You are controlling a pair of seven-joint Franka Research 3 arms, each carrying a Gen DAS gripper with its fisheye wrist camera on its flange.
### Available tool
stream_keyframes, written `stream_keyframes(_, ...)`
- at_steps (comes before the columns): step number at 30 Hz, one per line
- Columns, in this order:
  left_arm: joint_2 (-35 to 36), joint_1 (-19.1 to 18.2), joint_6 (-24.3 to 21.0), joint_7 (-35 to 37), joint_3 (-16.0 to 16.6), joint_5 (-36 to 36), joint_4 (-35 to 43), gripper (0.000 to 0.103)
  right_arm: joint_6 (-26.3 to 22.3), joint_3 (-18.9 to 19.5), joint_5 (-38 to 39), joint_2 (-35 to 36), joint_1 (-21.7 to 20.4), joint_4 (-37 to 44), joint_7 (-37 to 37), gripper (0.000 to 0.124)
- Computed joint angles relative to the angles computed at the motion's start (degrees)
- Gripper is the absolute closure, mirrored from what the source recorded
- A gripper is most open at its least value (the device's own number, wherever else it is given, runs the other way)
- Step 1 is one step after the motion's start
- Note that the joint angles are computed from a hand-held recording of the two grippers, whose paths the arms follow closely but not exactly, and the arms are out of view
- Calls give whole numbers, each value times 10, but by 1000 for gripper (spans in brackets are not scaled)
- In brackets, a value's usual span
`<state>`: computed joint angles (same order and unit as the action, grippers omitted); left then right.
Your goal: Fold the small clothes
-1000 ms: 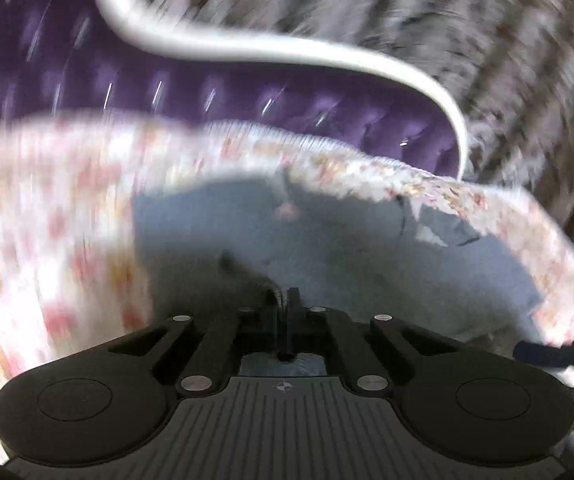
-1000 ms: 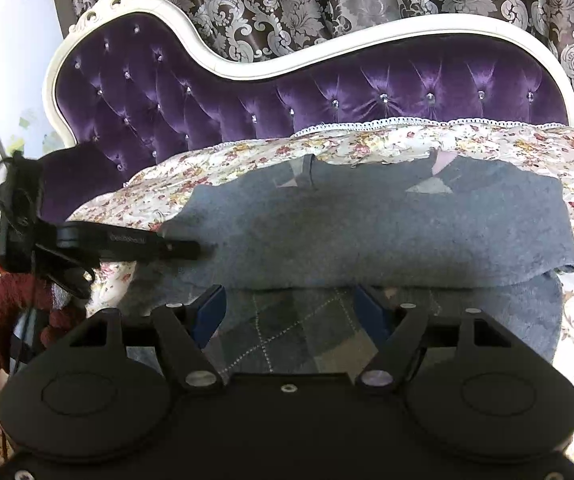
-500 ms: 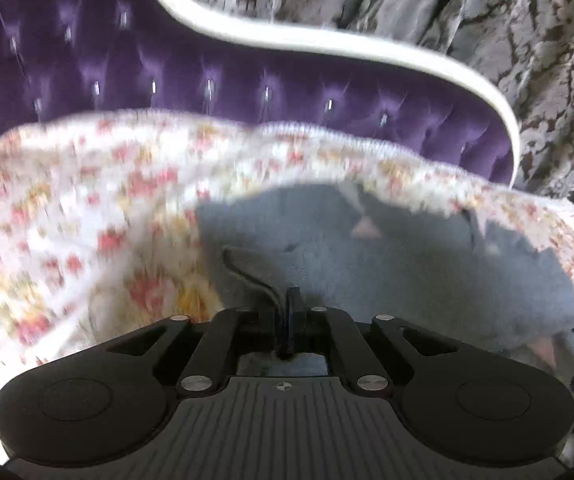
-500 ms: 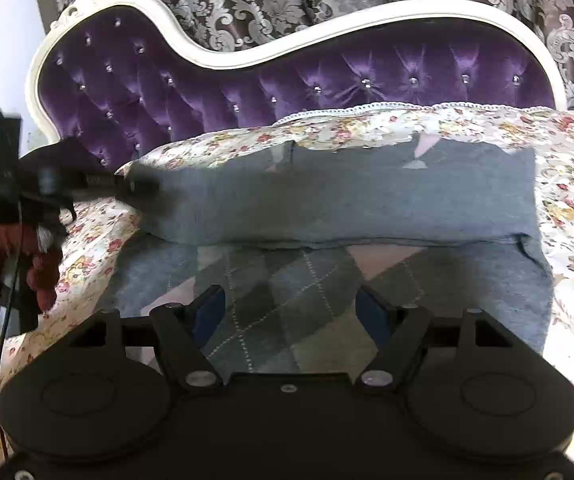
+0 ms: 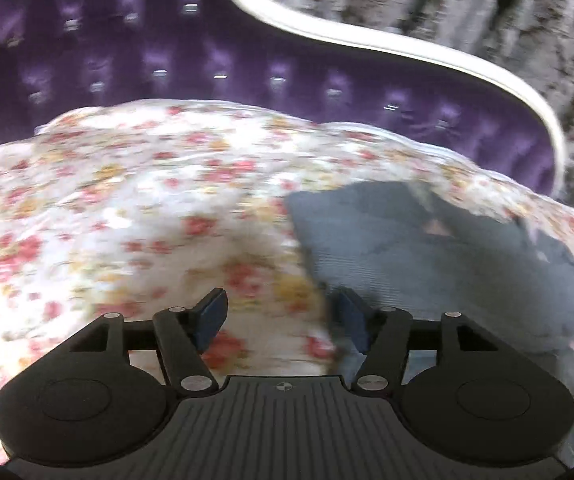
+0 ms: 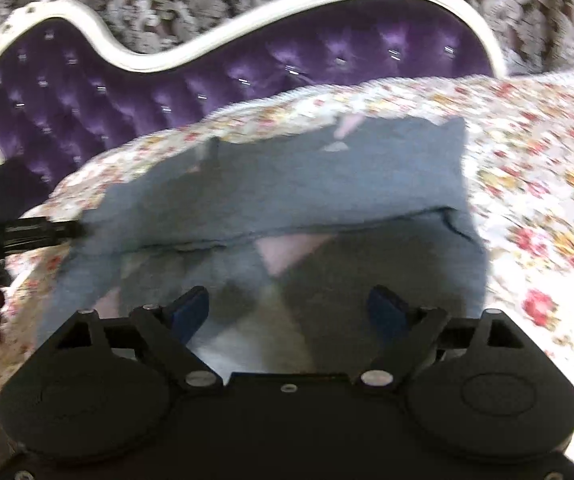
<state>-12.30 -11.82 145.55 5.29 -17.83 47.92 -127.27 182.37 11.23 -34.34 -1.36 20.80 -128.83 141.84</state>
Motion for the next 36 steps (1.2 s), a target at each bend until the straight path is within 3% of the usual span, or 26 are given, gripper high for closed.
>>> stream_keyframes(3,-8,-3,-48,9,-7,4,7,43,-4,-4,20,-1,1,-5,-3,30)
stream_keyframes(5,-16,-3,-41,0,-11,23,5,43,1,-5,39,-2,2,-9,-16,29)
stream_keyframes(9,-14,-5,-31,-11,-26,73,16,43,0,5,-5,-3,-13,-5,20,27)
stream_keyframes(12,-1,-20,-9,19,-27,84,22,43,-1,3,-13,0,-11,-1,22,27)
stream_keyframes(19,42,-53,-37,124,-24,67,36,43,10,-8,122,0,15,-15,-89,26)
stream_keyframes(24,52,-54,-70,54,-15,90,48,43,9,2,135,-1,7,-16,-101,26)
stream_keyframes(26,56,-55,-95,48,-8,56,52,32,7,6,120,-1,1,-14,-90,26)
stream_keyframes(28,34,-49,-71,-9,-1,52,21,27,6,7,104,-1,-2,-13,-78,26)
stream_keyframes(31,14,-42,-89,-60,-8,58,0,28,-3,16,8,-2,-25,-6,9,26)
stream_keyframes(32,5,-40,-76,-72,-6,60,-11,28,-14,18,-40,-3,-33,0,55,26)
stream_keyframes(36,1,-38,-82,-43,-11,51,-11,27,-27,4,-105,-6,-32,5,129,26)
